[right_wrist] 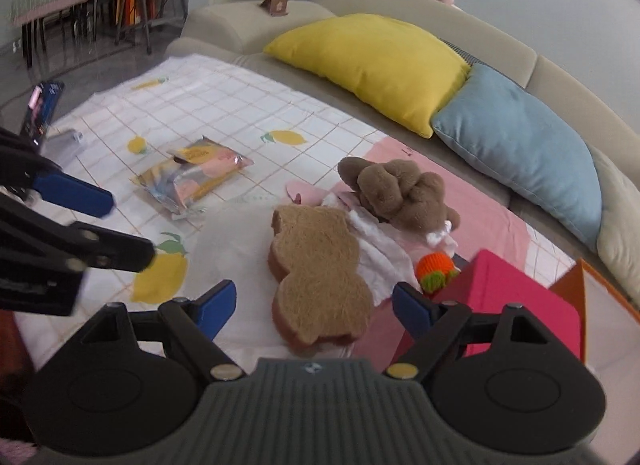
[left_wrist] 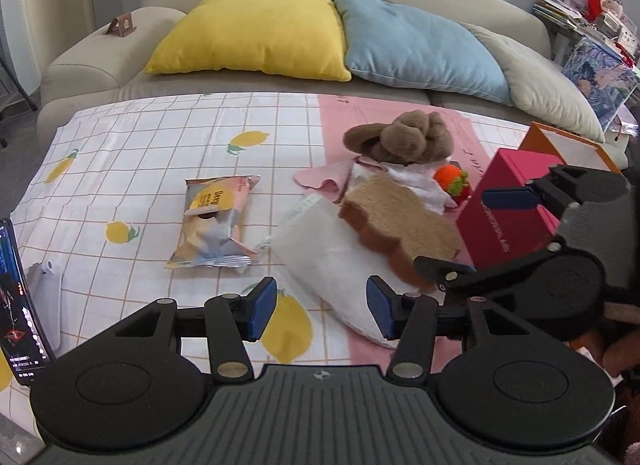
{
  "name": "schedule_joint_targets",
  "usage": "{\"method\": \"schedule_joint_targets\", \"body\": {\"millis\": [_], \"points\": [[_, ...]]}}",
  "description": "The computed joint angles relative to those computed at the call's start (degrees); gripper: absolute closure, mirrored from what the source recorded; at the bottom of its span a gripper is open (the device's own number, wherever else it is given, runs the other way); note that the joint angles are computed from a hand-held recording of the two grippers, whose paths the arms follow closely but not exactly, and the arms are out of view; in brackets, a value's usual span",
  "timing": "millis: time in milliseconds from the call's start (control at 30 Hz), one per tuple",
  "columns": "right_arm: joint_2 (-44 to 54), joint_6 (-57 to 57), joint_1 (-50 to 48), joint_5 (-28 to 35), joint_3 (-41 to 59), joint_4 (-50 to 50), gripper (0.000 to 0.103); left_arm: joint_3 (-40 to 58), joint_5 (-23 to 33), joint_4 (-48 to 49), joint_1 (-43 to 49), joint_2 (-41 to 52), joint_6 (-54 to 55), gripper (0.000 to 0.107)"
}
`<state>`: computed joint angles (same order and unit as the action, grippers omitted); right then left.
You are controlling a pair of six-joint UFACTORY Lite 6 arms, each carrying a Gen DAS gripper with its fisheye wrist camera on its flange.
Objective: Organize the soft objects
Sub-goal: 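Move both tools back toward the bear-shaped sponge and brown plush, then grasp the bear-shaped sponge with the right tool while the left tool grasps the brown plush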
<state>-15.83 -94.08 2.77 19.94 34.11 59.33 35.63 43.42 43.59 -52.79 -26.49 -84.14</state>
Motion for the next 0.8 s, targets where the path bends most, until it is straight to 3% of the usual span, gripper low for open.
{"method": "schedule_joint_targets", "body": {"millis": [167, 367, 467, 567, 600, 733, 800], "points": [[13.71, 4.55, 4.66, -4.58, 8.81, -5.66, 0.019, -1.40, -3.16, -0.52, 4.68, -0.51, 2.14, 0.046], [23.99, 18.25, 5.32, -0.66, 17.72, -17.41, 0.022, -1.70, -6.70, -0.92, 7.49, 1.19, 3.49, 0.046], [24.47, 18.34, 5.69, -2.11, 17.65, -17.63, 0.035, -1.77, -7.67, -1.13, 8.06, 1.97, 3.78, 0.046], [24.58, 16.74, 4.16, 0.05, 18.53, -15.52, 0.039, -1.21, -8.25, -1.14, 8.26, 2.96, 4.24, 0.046], [23.72, 15.20, 3.66, 0.87, 18.27, -14.40, 0.059, -0.94, -8.36, -0.86, 8.18, 3.08, 4.46, 0.046], [16.88, 13.84, 2.15, 4.01, 16.45, -14.68, 0.083, 1.33, -9.45, 0.93, 7.91, 4.03, 5.92, 0.046], [14.84, 13.60, -0.66, 8.34, 17.24, -13.82, 0.089, 3.47, -9.92, 1.24, 8.16, 5.61, 7.75, 0.046]]}}
